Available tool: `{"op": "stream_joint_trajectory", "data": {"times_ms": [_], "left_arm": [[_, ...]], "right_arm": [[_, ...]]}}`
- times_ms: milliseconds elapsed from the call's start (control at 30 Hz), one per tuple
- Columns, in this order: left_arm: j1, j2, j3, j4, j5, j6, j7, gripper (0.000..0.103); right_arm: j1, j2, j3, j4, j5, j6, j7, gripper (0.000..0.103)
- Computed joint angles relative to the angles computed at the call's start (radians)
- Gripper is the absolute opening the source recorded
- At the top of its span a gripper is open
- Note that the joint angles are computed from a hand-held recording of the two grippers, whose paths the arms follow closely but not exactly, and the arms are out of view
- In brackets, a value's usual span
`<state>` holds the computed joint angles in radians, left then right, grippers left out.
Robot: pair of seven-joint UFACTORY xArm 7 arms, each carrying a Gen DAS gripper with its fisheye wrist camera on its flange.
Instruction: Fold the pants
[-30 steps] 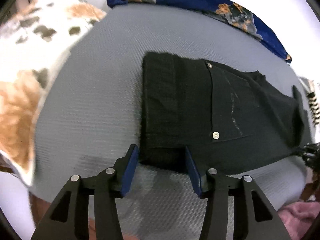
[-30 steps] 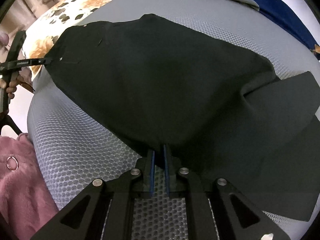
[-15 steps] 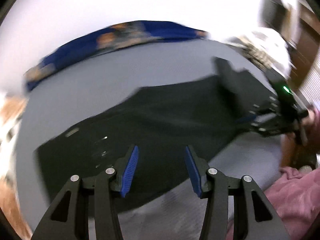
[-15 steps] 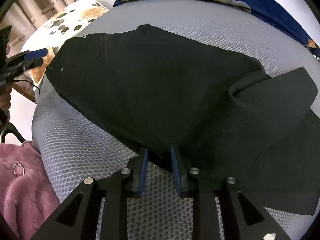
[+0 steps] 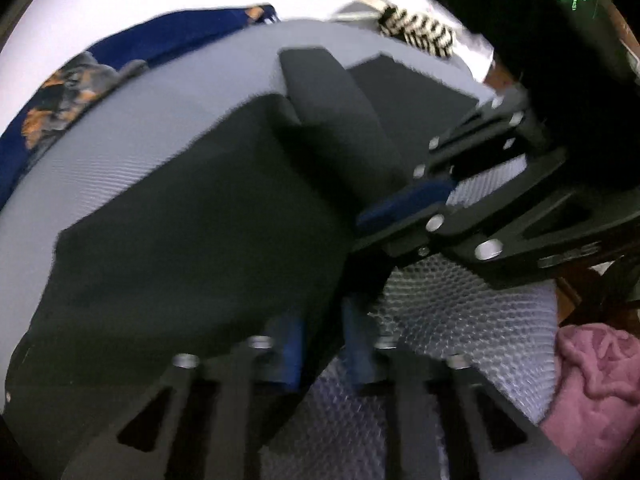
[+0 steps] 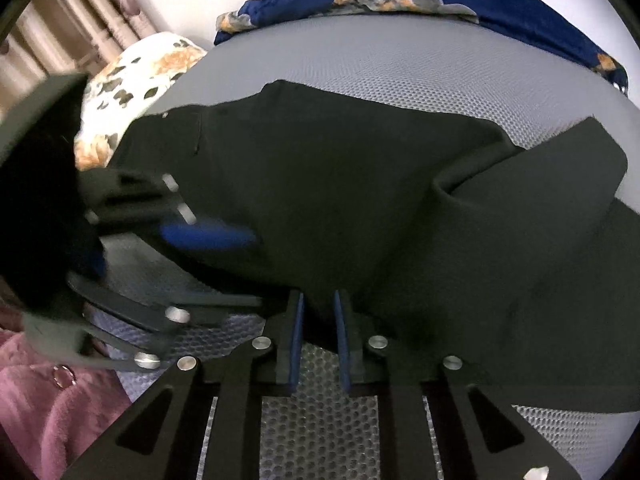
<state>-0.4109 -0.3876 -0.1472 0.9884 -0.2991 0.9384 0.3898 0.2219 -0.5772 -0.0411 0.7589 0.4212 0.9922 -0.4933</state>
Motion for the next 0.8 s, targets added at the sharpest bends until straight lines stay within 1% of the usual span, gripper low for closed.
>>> {"op": "stream_joint_trajectory", "data": {"times_ms": [33, 100, 200, 267, 367, 467, 567, 600, 633, 667, 700, 733, 800], "left_arm": [[0.0, 0.003, -0.013, -0.003, 0.015, 0.0, -0.01, 0.007], [-0.003, 0.006, -0.019, -0.006, 0.024, -0.004, -0.016, 0.006], [-0.013, -0.007, -0.002, -0.015, -0.011, -0.012, -0.015, 0.006], [-0.013, -0.013, 0.008, -0.019, -0.034, -0.015, -0.019, 0.006], [-0.01, -0.012, 0.015, -0.021, -0.058, -0.019, -0.032, 0.006], [-0.006, -0.015, 0.017, -0.025, -0.071, -0.023, -0.044, 0.006], [-0.005, -0.025, 0.019, -0.032, -0.077, -0.023, -0.053, 0.006], [-0.004, -0.026, 0.018, -0.032, -0.077, -0.023, -0.059, 0.006], [-0.003, -0.026, 0.017, -0.031, -0.077, -0.023, -0.064, 0.006], [-0.003, -0.025, 0.016, -0.03, -0.075, -0.023, -0.069, 0.006], [-0.002, -0.024, 0.013, -0.029, -0.072, -0.024, -0.075, 0.006], [-0.001, -0.026, 0.012, -0.029, -0.067, -0.023, -0.08, 0.006], [-0.002, -0.029, 0.009, -0.032, -0.063, -0.023, -0.088, 0.006]], "right_arm": [[-0.005, -0.001, -0.005, 0.007, 0.002, 0.015, 0.011, 0.018], [-0.015, -0.013, -0.024, 0.023, 0.012, 0.041, 0.021, 0.019], [-0.045, -0.031, -0.06, 0.046, 0.026, 0.047, 0.021, 0.02], [-0.079, -0.023, -0.07, 0.061, 0.016, 0.025, 0.04, 0.024], [-0.137, 0.038, -0.105, 0.095, 0.022, -0.023, 0.093, 0.025], [-0.194, 0.128, -0.127, 0.132, 0.041, -0.074, 0.173, 0.026], [-0.211, 0.218, -0.163, 0.172, 0.144, -0.09, 0.195, 0.026], [-0.215, 0.245, -0.172, 0.186, 0.191, -0.092, 0.199, 0.028], [-0.221, 0.274, -0.177, 0.202, 0.238, -0.099, 0.202, 0.035], [-0.23, 0.297, -0.171, 0.213, 0.271, -0.118, 0.213, 0.04], [-0.239, 0.312, -0.163, 0.22, 0.292, -0.132, 0.22, 0.05], [-0.245, 0.337, -0.156, 0.233, 0.322, -0.15, 0.223, 0.052], [-0.255, 0.378, -0.145, 0.26, 0.371, -0.157, 0.218, 0.052]]}}
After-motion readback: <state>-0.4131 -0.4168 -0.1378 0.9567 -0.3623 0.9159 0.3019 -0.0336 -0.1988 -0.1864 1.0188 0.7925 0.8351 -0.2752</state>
